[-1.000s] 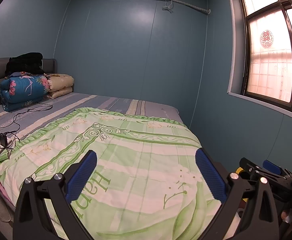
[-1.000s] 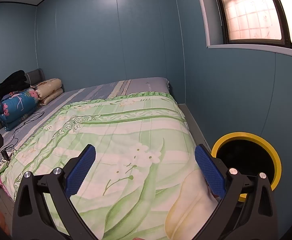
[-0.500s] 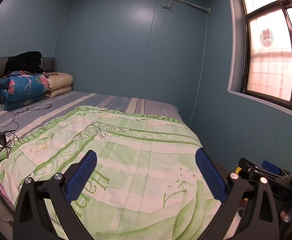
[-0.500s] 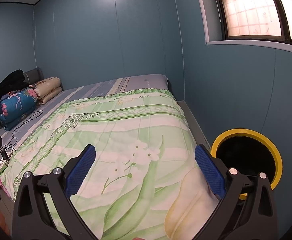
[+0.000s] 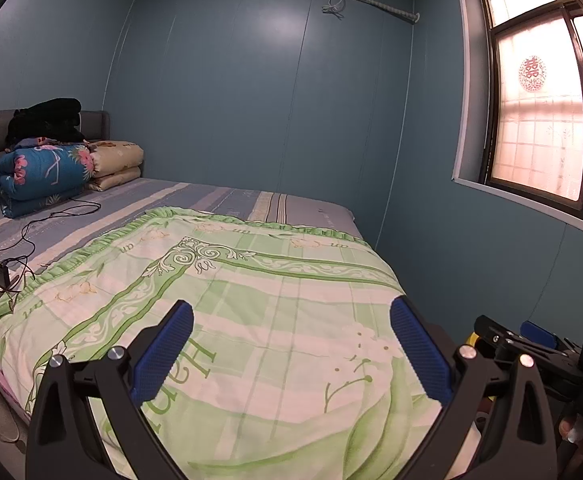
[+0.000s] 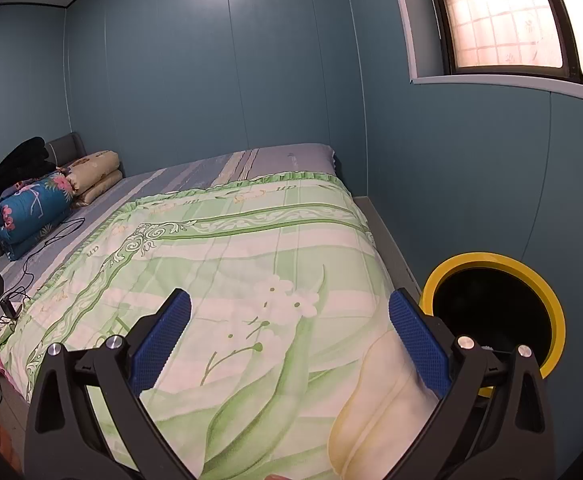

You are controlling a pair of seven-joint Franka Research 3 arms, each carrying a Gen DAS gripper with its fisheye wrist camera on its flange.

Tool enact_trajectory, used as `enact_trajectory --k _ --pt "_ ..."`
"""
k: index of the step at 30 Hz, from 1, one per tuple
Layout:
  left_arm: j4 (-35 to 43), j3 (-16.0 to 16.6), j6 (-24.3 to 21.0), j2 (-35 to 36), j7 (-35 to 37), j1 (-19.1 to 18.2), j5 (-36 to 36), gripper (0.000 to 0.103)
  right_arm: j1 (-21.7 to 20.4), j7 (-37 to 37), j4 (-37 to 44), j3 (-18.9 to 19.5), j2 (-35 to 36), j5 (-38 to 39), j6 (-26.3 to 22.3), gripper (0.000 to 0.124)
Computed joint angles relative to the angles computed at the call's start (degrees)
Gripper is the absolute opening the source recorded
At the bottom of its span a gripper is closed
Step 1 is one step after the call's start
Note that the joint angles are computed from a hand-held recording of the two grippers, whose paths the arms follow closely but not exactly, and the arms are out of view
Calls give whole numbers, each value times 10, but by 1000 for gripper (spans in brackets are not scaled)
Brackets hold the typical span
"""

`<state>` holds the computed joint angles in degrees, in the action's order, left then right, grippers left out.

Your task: Collect trash

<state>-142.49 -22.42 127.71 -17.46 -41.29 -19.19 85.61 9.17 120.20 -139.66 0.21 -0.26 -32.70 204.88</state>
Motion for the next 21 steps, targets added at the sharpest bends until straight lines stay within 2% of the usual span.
enact_trajectory --k 21 --pt "1 3 8 3 1 3 -5 95 -2 12 2 0 1 -13 -4 95"
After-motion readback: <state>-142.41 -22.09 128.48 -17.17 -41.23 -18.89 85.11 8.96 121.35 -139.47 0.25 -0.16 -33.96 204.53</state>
